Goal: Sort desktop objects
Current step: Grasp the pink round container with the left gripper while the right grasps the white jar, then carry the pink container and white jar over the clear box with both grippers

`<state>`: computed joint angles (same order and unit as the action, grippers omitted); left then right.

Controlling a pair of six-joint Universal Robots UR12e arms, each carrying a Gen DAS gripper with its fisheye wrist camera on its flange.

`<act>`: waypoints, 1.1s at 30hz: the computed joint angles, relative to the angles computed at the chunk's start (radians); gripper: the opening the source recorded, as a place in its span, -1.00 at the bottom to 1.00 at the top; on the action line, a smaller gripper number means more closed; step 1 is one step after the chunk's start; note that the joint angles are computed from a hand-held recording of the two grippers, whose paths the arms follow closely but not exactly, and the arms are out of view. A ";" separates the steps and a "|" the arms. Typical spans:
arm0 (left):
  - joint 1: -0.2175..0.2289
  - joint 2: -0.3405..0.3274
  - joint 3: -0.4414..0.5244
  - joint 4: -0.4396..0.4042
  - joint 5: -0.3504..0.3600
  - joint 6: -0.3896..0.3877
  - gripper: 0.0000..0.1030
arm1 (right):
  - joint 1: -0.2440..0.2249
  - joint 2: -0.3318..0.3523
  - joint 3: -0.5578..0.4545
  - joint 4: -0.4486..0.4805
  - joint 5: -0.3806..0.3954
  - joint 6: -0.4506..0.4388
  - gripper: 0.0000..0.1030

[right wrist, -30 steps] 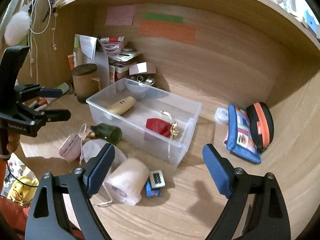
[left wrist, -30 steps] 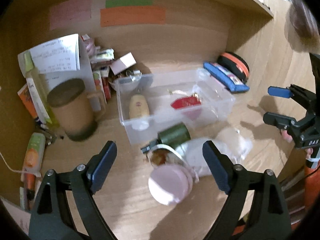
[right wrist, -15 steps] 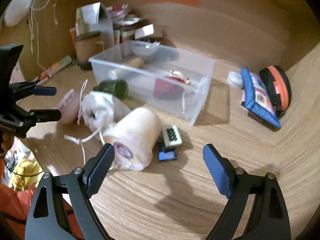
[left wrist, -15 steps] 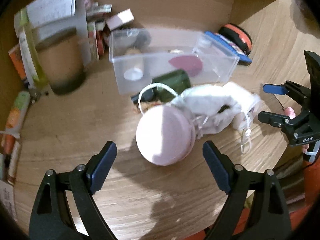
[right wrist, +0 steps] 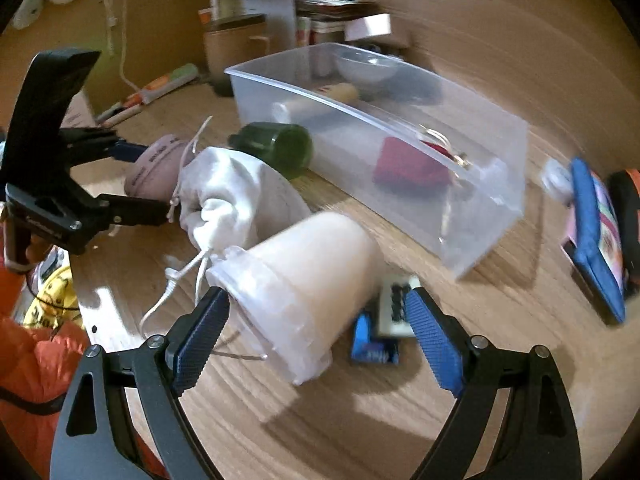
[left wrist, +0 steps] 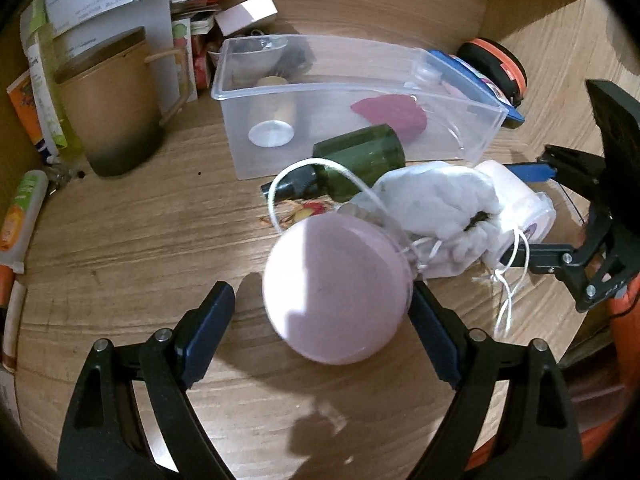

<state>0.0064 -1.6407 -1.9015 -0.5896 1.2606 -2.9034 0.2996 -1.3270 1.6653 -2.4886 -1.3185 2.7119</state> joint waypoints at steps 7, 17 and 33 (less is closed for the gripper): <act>-0.012 -0.015 0.016 -0.010 0.012 0.012 0.34 | -0.014 0.029 -0.045 0.063 0.079 -0.042 0.72; -0.020 -0.014 0.002 0.036 0.043 0.000 0.27 | -0.016 0.020 -0.022 0.029 0.098 0.039 0.39; -0.013 0.018 -0.005 0.143 0.035 -0.009 0.26 | 0.008 -0.039 0.036 -0.173 -0.083 0.270 0.26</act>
